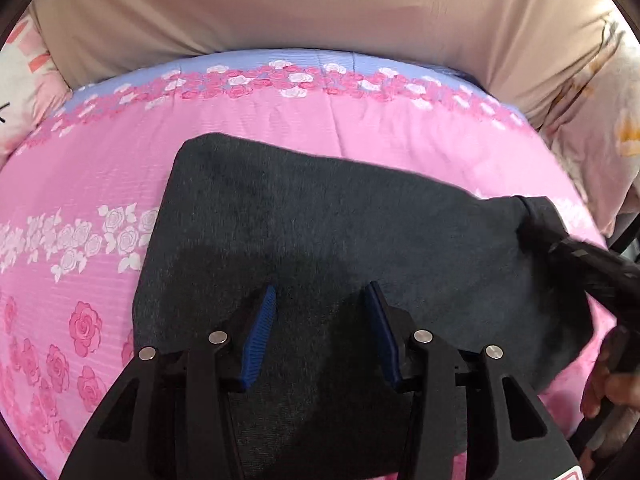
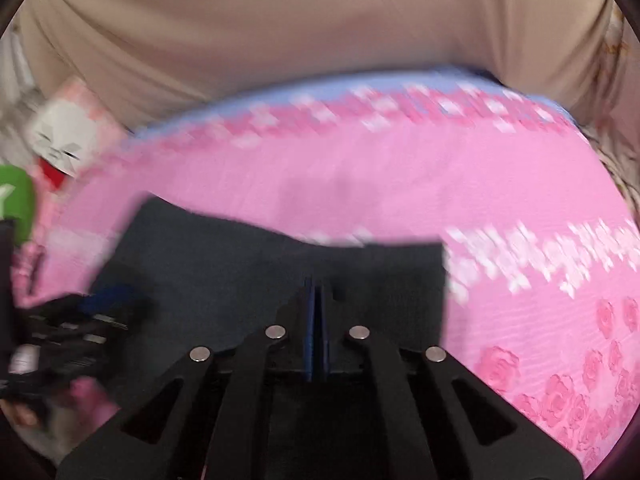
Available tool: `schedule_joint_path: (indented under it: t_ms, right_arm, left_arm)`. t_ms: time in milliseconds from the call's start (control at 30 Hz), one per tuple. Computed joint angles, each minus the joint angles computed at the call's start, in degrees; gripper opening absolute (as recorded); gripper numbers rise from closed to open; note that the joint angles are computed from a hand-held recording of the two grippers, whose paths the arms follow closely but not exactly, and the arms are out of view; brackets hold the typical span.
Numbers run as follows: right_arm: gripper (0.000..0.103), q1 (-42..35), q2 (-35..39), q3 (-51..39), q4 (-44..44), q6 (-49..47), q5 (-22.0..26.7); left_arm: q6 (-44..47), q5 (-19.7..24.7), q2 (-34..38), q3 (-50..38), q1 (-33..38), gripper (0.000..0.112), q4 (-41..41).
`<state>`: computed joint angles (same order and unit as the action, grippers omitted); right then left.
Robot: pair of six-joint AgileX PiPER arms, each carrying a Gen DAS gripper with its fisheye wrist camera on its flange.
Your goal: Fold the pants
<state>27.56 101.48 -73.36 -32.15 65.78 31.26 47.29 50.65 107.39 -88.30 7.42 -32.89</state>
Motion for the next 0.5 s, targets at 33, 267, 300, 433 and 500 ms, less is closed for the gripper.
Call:
schedule_joint_path:
  t_ms: [33, 267, 300, 433, 500]
  right_arm:
    - [0.0, 0.2, -1.9, 1.7, 0.6, 1.5, -1.3]
    - [0.0, 8.8, -4.4, 5.2, -2.3, 1.5, 4.9]
    - [0.0, 8.7, -5.9, 7.3, -3.4, 4.3, 2.8]
    - [0.006, 13.3, -7.9, 4.6, -6.7, 8.0, 8.9]
    - [0.006, 13.9, -6.9, 4.4, -5.4, 6.1, 8.7]
  left_arm:
    - [0.4, -1.3, -1.1, 1.4, -0.3, 0.045, 0.6]
    - [3.8, 1.1, -3.6, 4.3, 1.8, 0.048, -0.9]
    - [3.9, 0.0, -4.0, 5.4, 1.6, 0.048, -0.8]
    - [4.1, -0.9, -6.3, 7.4, 1.4, 0.049, 0.0]
    - [3.9, -0.6, -6.5, 7.5, 1.5, 0.049, 0.2]
